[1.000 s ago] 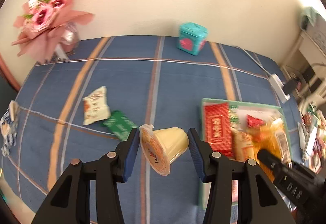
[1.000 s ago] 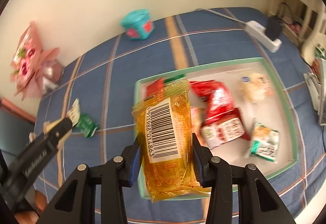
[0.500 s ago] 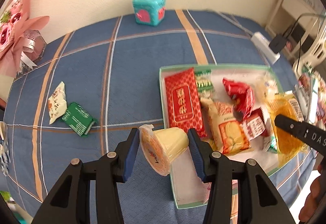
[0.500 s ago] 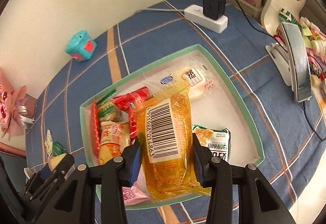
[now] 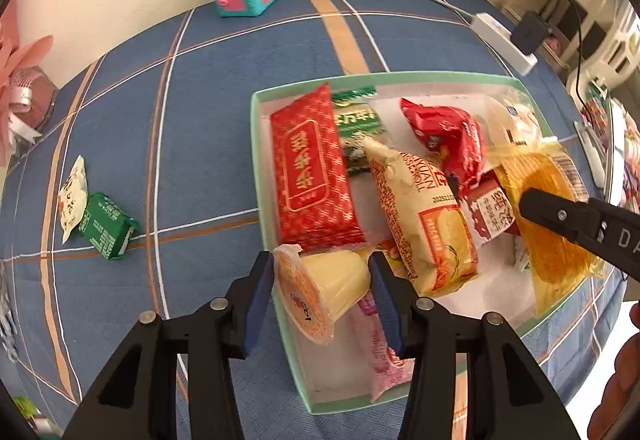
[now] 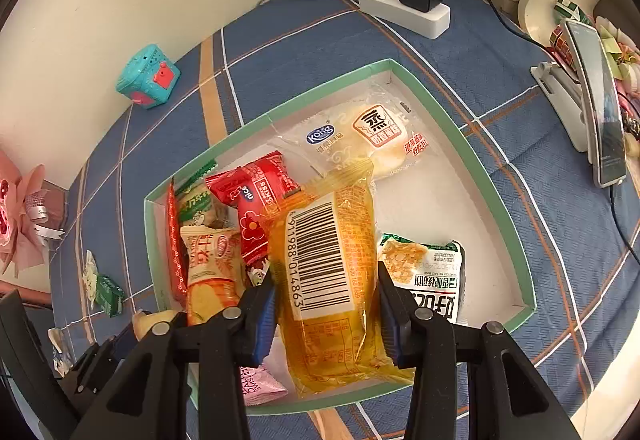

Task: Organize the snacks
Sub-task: 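Carry the jelly cup and yellow bread bag over the tray and release them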

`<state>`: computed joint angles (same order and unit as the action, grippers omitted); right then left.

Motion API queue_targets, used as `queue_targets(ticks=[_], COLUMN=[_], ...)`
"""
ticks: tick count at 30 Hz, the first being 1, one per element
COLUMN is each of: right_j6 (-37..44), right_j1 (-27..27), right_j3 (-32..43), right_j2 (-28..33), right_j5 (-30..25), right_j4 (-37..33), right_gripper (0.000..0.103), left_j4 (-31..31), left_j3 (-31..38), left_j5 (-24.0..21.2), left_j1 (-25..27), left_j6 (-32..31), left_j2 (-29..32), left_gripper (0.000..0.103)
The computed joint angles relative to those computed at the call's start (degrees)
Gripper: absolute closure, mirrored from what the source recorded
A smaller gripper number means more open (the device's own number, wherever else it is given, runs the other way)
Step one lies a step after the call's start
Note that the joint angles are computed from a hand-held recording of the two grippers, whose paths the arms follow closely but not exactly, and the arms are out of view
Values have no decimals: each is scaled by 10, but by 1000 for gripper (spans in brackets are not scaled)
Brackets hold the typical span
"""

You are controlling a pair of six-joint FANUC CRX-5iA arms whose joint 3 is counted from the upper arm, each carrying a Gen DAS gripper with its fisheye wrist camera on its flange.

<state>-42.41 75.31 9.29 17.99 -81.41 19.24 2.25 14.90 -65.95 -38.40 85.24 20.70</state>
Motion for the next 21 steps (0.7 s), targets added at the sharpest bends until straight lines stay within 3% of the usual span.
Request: queue_targets(ticks=[9,14,21], right_j6=[3,5,9], right_j1=[-7,-10,-15], right_j3=[-9,-10,-12], right_j2=[-2,-1,1], right_j5=[16,19,26], right_j4=[-17,-24,-31], right_gripper=[57,57,56], left_j4=[18,74,94], left_j3=[1,-12,-15], left_j5=[1,0,-3], left_j1=[-10,0,3], left_j6=[-19,-41,-42], left_j2=[6,13,24], left_gripper=[53,59,59])
